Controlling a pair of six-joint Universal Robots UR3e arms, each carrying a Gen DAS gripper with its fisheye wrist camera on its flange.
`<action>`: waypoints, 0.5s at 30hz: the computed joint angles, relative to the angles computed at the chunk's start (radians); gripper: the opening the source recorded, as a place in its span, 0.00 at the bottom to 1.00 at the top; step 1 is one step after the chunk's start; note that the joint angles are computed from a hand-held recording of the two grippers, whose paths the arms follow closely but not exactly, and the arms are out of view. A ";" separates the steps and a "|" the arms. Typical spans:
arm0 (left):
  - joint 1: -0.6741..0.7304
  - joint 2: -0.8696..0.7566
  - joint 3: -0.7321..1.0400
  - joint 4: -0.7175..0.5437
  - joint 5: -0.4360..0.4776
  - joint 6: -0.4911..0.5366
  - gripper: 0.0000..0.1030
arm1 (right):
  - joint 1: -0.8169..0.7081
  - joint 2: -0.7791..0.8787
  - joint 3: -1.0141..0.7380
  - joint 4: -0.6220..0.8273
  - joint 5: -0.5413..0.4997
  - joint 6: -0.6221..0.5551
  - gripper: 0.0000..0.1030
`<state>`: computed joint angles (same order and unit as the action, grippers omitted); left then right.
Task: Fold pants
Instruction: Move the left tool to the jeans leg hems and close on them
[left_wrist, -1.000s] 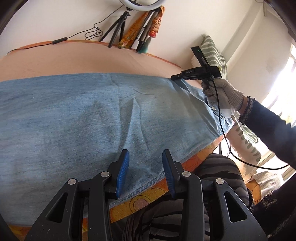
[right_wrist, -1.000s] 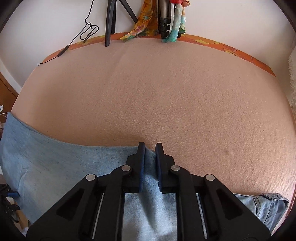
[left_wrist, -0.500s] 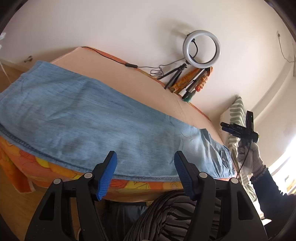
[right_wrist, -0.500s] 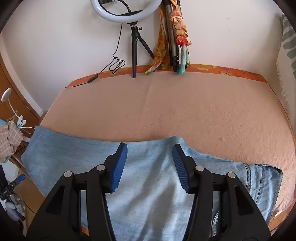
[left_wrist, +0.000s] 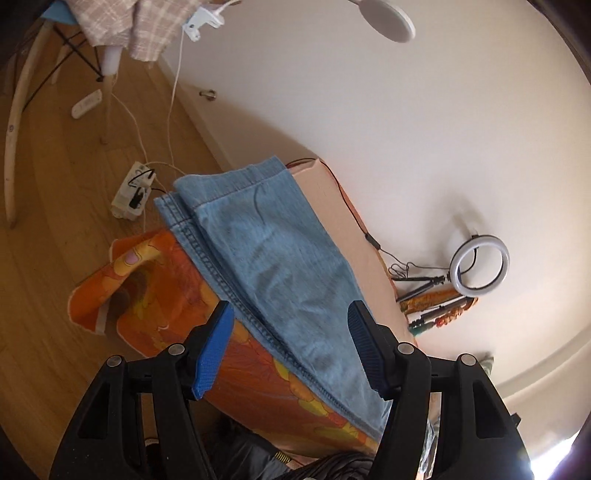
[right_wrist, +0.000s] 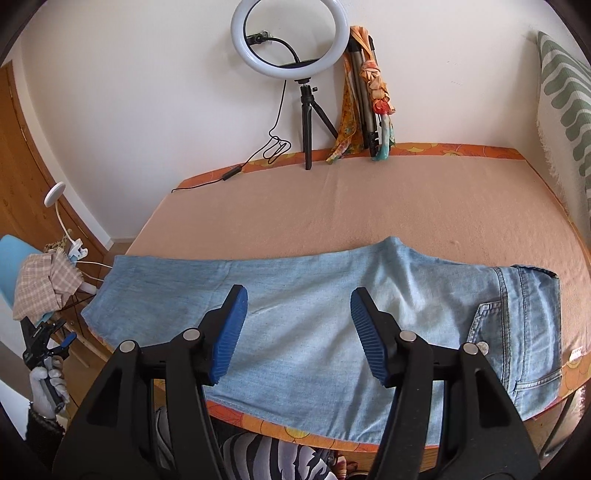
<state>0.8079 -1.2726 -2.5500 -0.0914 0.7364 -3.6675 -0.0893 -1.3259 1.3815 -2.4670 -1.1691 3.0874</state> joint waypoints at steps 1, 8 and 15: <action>0.009 -0.027 0.002 0.030 0.025 -0.016 0.62 | -0.003 -0.021 0.028 -0.007 0.005 0.007 0.59; 0.059 -0.289 0.042 0.265 0.036 -0.119 0.62 | -0.036 -0.118 0.129 -0.032 0.017 0.046 0.59; 0.075 -0.420 0.082 0.331 0.037 -0.145 0.62 | -0.059 -0.146 0.139 -0.034 0.014 0.073 0.59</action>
<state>0.8826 -1.6921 -2.4677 0.2391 0.7730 -3.8122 -0.1485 -1.4716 1.5203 -2.5008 -1.1546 3.1600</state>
